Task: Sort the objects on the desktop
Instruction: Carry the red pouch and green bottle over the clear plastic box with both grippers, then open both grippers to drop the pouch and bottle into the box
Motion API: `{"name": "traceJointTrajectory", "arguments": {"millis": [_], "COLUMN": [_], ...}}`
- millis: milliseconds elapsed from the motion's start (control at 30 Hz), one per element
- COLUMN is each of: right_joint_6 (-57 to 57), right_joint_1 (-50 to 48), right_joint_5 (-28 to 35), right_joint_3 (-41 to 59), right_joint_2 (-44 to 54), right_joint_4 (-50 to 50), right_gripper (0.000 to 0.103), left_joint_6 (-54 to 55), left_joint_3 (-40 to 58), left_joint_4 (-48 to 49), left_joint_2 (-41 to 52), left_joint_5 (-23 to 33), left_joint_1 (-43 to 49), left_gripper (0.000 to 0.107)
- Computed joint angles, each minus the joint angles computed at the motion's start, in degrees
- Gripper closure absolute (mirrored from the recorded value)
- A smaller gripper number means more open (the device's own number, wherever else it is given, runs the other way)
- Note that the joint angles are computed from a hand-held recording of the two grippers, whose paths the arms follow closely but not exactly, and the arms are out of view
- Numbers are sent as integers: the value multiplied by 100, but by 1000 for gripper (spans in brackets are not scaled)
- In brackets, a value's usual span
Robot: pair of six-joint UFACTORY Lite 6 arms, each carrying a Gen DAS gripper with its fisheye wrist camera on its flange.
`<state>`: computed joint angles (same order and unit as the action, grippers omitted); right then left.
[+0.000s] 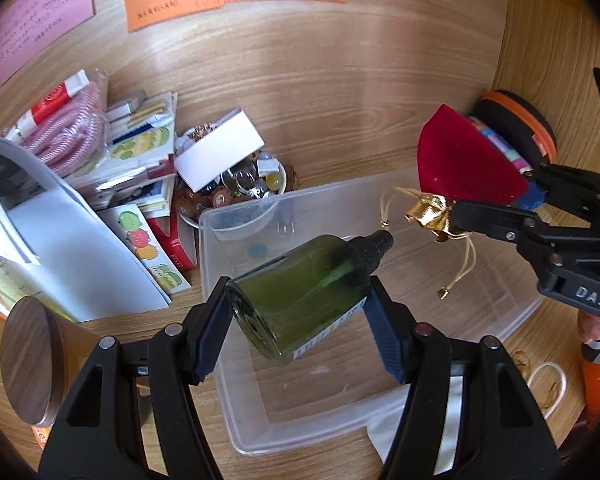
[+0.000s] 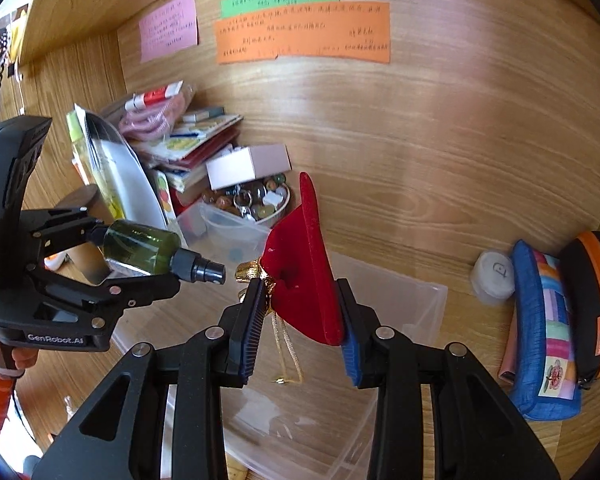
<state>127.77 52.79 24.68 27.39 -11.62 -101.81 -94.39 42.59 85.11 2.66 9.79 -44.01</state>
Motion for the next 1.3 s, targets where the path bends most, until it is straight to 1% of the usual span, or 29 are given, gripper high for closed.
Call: {"name": "traceJointTrajectory", "arguments": {"millis": [133,167,267,367,500,600,700,767,833,867,933,1067,1167,1300], "right_joint_6": [75,146,699,704,460,283,34,233,847,988,757,574,723,326], "right_joint_1": [-75,-131,-410,-372,-310,-392,-392,-467,-565,-582,-509,-509,-575,-517], "right_joint_5": [-173,-262,-695,-664,-628,-801,-792,-890,-1037,-1066,-933,-905,-1021,-922], "right_joint_3": [-15,22,13,28,2,83,200,224,183,172,185,218,288,307], "right_joint_2": [98,172,261,388,396,552,784,883,877,870,913,999,1116,1136], "right_joint_4": [-180,-282,-900,-920,-703,-569,-330,-575,-1263,-1407,-1140,-990,-1252,-905], "right_gripper": [70,70,69,69,69,69,69,69,69,69,69,69,69,69], "left_joint_6": [379,369,218,707,844,1045,1323,1493,1601,1597,1721,2204,2127,2247], "left_joint_3": [188,227,348,487,638,669,754,789,772,779,800,870,888,993], "left_joint_4": [-282,-270,-131,-626,-747,-967,-1257,-1417,-1482,-1475,-1591,-2080,-2005,-2127], "left_joint_2": [290,350,546,728,922,948,1049,1093,1097,1111,1158,1241,1273,1387], "left_joint_5": [-69,-128,-57,-49,30,94,165,191,204,255,270,128,152,176], "left_joint_1": [20,27,-62,-118,-185,-226,-245,-254,-257,-283,-283,-224,-235,-255], "left_gripper": [43,43,43,43,43,43,43,43,43,43,43,43,42,41]}}
